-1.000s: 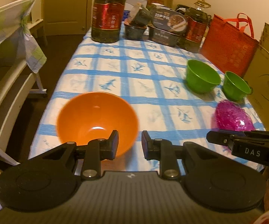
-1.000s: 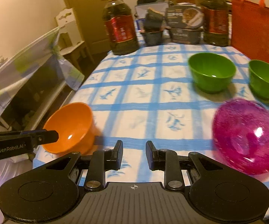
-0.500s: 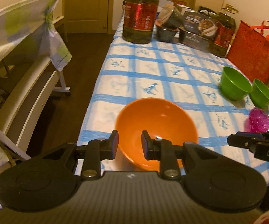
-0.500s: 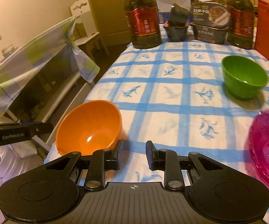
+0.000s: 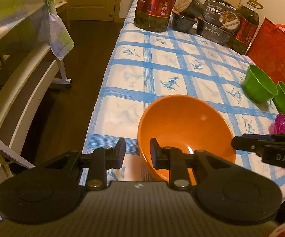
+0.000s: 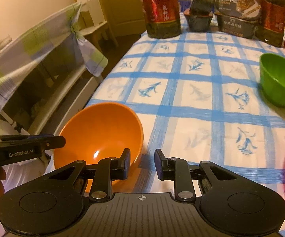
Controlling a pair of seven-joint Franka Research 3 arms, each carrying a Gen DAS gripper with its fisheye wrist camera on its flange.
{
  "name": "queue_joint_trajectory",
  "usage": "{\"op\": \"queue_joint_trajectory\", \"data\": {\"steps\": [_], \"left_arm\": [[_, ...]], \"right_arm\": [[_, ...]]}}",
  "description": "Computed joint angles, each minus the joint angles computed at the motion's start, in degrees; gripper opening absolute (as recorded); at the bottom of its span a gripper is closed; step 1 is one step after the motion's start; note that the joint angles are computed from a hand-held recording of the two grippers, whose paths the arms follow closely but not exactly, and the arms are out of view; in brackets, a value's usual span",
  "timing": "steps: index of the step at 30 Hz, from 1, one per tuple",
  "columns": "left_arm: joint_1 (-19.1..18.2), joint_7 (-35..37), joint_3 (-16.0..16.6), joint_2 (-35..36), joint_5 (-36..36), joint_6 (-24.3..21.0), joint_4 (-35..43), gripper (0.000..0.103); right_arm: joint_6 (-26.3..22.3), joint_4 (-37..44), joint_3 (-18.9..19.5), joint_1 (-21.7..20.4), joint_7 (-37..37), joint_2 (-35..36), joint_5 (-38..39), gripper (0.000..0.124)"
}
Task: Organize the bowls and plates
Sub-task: 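Close both tools on the rim of the orange bowl, then lift the orange bowl with both tools toward the green bowls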
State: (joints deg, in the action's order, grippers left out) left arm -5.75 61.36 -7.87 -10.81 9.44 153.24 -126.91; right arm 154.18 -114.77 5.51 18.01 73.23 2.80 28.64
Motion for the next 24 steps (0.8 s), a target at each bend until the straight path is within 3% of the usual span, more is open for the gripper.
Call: {"op": "queue_joint_trajectory", "data": {"steps": [15, 24], "left_arm": [[-0.1, 1.9, 0.4, 1.7, -2.6, 2.1, 0.0, 0.022], [-0.2, 3.1, 0.3, 2.3, -3.5, 1.3, 0.6, 0.011]], "right_arm": [[-1.8, 3.0, 0.3, -0.1, 2.5, 3.8, -1.5, 0.027], [-2.6, 3.8, 0.4, 0.0, 3.2, 4.4, -1.8, 0.026]]}}
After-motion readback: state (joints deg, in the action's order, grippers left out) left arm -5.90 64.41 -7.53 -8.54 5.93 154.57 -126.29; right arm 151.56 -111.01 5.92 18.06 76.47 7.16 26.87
